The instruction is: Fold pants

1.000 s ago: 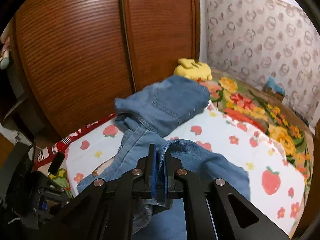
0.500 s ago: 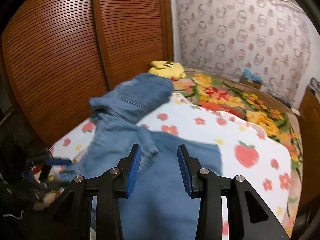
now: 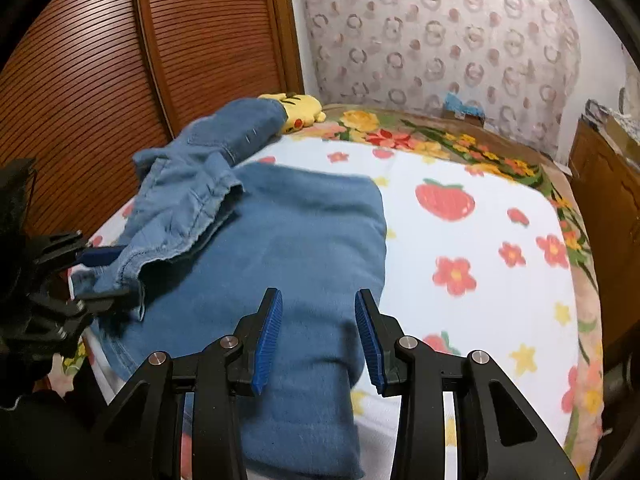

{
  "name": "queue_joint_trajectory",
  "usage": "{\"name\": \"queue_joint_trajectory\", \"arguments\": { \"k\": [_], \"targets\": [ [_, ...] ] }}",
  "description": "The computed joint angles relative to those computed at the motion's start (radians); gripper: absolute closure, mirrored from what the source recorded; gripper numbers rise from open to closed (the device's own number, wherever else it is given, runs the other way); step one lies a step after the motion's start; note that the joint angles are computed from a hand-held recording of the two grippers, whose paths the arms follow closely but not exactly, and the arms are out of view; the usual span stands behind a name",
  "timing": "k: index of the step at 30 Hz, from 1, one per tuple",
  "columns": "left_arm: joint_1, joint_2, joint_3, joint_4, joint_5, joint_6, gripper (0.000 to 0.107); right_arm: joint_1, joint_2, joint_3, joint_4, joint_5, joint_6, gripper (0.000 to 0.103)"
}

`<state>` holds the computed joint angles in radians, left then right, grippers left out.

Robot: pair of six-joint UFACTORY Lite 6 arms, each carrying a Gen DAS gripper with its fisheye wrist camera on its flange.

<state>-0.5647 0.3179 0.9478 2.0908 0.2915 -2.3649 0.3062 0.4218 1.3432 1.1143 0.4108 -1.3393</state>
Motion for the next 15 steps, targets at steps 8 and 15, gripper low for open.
{"name": "queue_joint_trajectory", "arguments": {
  "k": [8,15],
  "targets": [
    [0.064,-0.201,-0.231,0.237,0.025,-0.292,0.089,-0.002,-0.007,-0.033,0.074,0.0,-0.072,0.064],
    [0.13,-0.363,-0.409,0.152,0.053,-0.266,0.089,0.032,0.023,-0.052,0.185,-0.041,-0.19,0.064]
  ]
}}
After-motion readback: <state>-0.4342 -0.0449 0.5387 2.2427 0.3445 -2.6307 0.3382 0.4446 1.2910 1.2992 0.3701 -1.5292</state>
